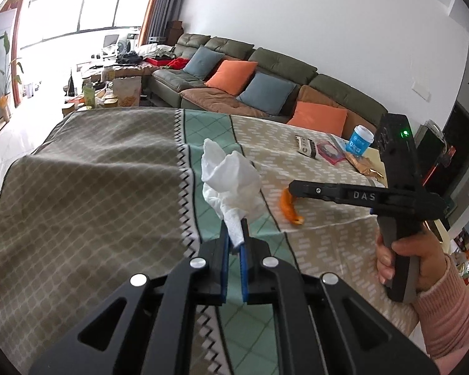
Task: Collect trash
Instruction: 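Grasp the white tissue with the left tool while the right tool grasps the orange peel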
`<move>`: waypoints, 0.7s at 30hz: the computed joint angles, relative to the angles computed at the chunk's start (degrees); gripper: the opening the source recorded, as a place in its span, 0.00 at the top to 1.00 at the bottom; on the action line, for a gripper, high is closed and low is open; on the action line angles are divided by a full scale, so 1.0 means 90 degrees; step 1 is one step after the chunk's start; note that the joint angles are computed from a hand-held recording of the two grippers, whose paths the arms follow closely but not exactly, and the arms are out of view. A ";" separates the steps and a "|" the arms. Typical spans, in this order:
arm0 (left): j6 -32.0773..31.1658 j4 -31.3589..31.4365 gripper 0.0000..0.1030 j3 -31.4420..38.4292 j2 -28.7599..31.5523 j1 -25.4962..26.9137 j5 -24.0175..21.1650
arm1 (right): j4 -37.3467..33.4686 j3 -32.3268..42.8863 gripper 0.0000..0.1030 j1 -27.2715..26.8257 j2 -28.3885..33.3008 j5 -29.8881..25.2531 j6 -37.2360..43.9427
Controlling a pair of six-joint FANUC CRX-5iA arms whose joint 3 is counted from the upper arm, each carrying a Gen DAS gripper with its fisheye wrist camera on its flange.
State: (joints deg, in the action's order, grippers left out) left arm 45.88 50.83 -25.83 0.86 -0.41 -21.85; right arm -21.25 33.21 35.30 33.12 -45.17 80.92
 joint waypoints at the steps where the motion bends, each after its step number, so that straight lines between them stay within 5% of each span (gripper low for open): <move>1: -0.0006 0.0030 0.93 -0.0056 -0.0040 0.0016 0.0017 | 0.0010 -0.0012 0.76 0.0007 -0.0005 0.0011 0.0038; 17: -0.0351 0.0678 0.93 -0.1142 -0.1099 0.0232 0.0389 | -0.0830 -0.0537 0.84 0.0099 -0.0600 0.0510 0.0828; 21: -0.0390 0.0775 0.93 -0.1343 -0.1356 0.0253 0.0475 | -0.1105 -0.0553 0.96 0.0163 -0.0682 0.0507 0.1123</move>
